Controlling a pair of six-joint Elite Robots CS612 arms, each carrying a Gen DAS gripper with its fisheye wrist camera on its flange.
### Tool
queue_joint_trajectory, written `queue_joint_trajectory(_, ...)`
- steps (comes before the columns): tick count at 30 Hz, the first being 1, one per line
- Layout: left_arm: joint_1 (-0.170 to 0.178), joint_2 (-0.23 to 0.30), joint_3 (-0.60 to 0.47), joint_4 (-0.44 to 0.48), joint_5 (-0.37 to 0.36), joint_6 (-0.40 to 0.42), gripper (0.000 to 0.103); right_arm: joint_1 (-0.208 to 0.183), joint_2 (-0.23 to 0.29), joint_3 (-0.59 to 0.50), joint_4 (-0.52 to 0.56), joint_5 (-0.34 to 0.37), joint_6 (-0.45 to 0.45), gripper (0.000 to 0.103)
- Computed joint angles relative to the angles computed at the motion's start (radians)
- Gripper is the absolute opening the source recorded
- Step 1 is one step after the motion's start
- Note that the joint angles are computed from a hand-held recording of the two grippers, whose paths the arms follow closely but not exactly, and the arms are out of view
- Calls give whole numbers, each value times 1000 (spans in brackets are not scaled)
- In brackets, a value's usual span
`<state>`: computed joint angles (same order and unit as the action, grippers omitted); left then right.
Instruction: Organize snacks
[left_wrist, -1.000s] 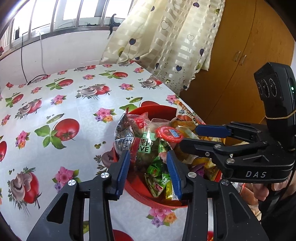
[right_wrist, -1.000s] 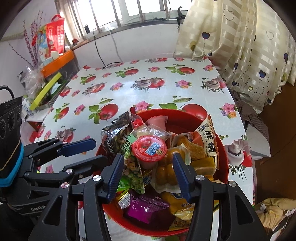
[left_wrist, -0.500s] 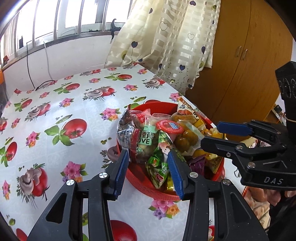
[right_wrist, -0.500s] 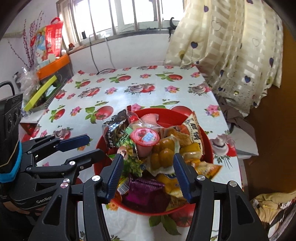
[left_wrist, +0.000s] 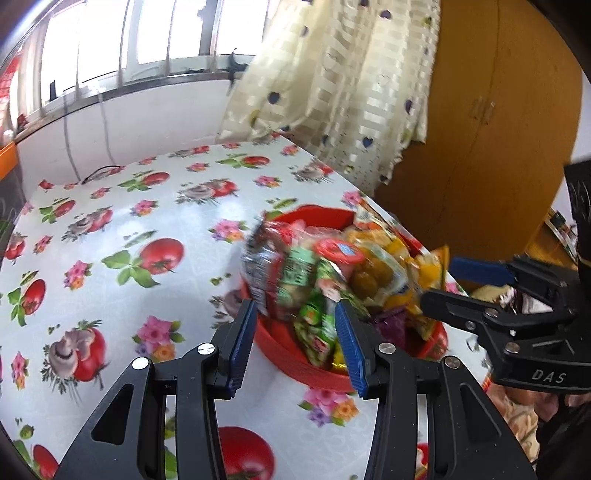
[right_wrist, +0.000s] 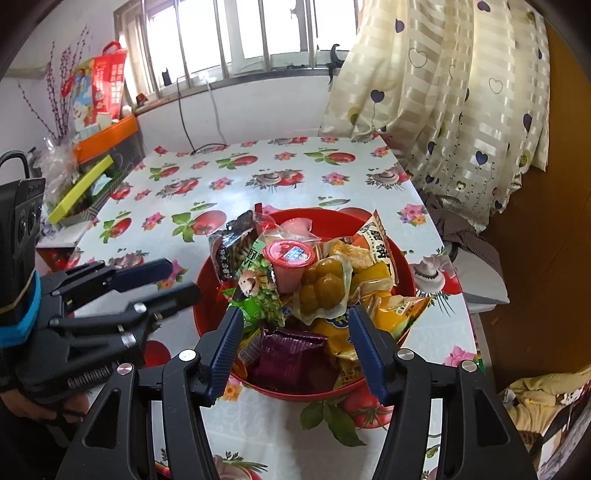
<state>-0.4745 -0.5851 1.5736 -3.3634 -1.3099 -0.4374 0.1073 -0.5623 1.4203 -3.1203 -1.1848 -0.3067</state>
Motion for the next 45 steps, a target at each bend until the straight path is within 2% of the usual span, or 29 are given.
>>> queue_joint_trajectory(3, 13, 6, -9, -6, 13, -16, 45, -3, 6, -4, -12, 8, 9, 56)
queue_joint_trajectory(10, 48, 46, -84, 35, 3, -35, 45, 0, 31, -47, 25, 2, 10, 37)
queue_joint_trajectory(14, 63, 69, -132, 60, -44, -28, 34, 1, 48, -79, 55, -1, 11, 32)
queue_joint_trajectory(18, 67, 83, -158, 59, -109, 5, 30, 0, 65, -109, 97, -12, 8, 30)
queue_joint_trajectory(21, 57, 87, -164, 63, -96, 25, 30, 0, 78, -133, 127, -20, 9, 30)
queue_joint_trajectory(30, 49, 84, -144, 70, -138, 10, 30, -5, 105, -185, 161, -14, 19, 30)
queue_joint_trajectory(35, 49, 77, -128, 58, -136, 3, 30, -21, 83, -146, 103, -6, 39, 30)
queue_joint_trajectory(38, 52, 79, -132, 68, -116, -22, 30, -38, 74, -125, 57, -16, 85, 30)
queue_joint_trajectory(43, 53, 81, -133, 78, -119, -32, 30, -57, 79, -128, 32, 5, 151, 30)
queue_joint_trajectory(45, 53, 82, -133, 75, -118, -35, 30, -58, 78, -125, 10, -21, 166, 31)
